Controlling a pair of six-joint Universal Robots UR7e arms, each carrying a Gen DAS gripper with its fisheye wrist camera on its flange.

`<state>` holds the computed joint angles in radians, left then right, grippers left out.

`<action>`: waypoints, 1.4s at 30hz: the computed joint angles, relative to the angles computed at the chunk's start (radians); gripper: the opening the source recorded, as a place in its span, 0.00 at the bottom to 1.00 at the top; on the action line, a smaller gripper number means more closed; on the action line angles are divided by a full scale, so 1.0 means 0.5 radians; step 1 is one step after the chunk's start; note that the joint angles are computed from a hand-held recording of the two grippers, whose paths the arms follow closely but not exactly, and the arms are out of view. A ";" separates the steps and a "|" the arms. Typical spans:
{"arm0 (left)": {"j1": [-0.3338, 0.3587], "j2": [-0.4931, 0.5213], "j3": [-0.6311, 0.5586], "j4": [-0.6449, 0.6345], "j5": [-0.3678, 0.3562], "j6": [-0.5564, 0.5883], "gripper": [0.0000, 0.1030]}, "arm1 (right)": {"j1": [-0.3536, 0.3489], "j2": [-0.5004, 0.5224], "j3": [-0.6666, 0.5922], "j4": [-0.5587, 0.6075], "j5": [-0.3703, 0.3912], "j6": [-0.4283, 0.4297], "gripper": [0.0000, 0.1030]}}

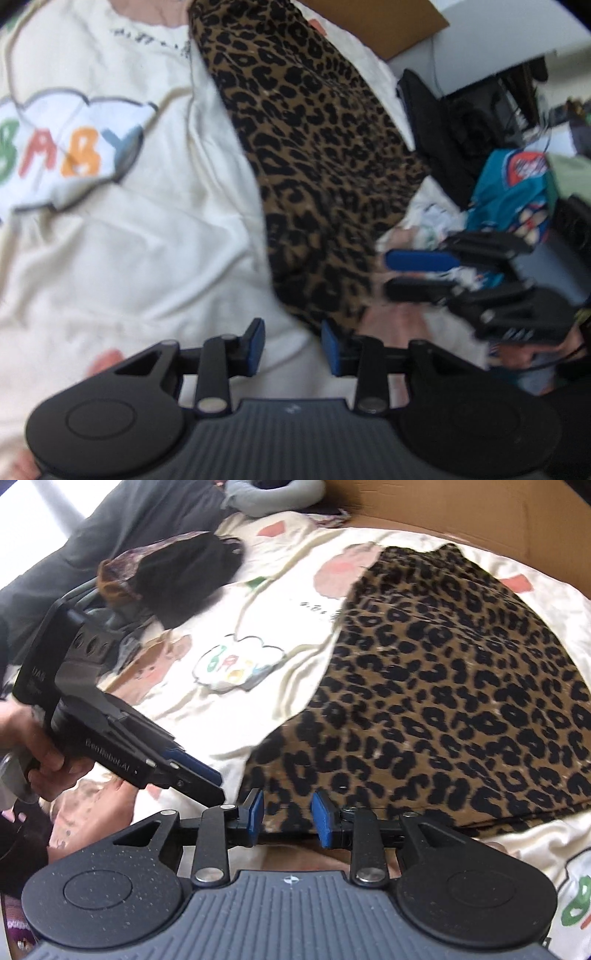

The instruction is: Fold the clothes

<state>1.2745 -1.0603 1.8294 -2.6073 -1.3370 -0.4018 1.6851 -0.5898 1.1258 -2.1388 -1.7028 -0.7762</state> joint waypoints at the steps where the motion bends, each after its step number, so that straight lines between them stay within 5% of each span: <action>1: 0.011 0.009 0.000 -0.021 -0.043 -0.024 0.35 | 0.000 -0.004 0.009 0.007 0.006 -0.015 0.34; 10: 0.079 0.106 -0.050 -0.172 -0.264 -0.196 0.35 | -0.005 -0.013 0.006 0.076 0.002 -0.030 0.34; 14: 0.098 0.133 -0.066 -0.172 -0.269 -0.291 0.21 | -0.011 -0.019 0.002 0.113 0.043 -0.046 0.36; 16: 0.106 0.130 -0.054 -0.227 -0.312 -0.316 0.17 | -0.014 -0.023 0.002 0.132 0.066 -0.055 0.44; 19: 0.100 0.123 -0.050 -0.272 -0.356 -0.309 0.17 | -0.015 -0.035 0.015 0.146 0.103 -0.092 0.52; 30: 0.093 0.182 -0.105 -0.428 -0.426 -0.294 0.16 | 0.001 -0.044 0.095 -0.043 0.043 -0.219 0.52; 32: 0.087 0.184 -0.119 -0.418 -0.415 -0.263 0.16 | 0.001 -0.034 0.097 -0.088 0.015 -0.233 0.50; 34: 0.079 0.181 -0.132 -0.399 -0.392 -0.224 0.18 | -0.005 -0.019 0.069 -0.084 0.020 -0.217 0.30; 36: 0.053 0.149 -0.126 -0.348 -0.296 -0.159 0.21 | -0.008 -0.007 0.043 -0.085 0.022 -0.197 0.24; 39: 0.024 0.096 -0.109 -0.276 -0.172 -0.089 0.24 | -0.011 0.005 0.016 -0.096 0.032 -0.192 0.19; 42: -0.010 0.060 -0.101 -0.205 -0.018 -0.012 0.38 | -0.014 0.009 -0.001 -0.095 0.050 -0.177 0.18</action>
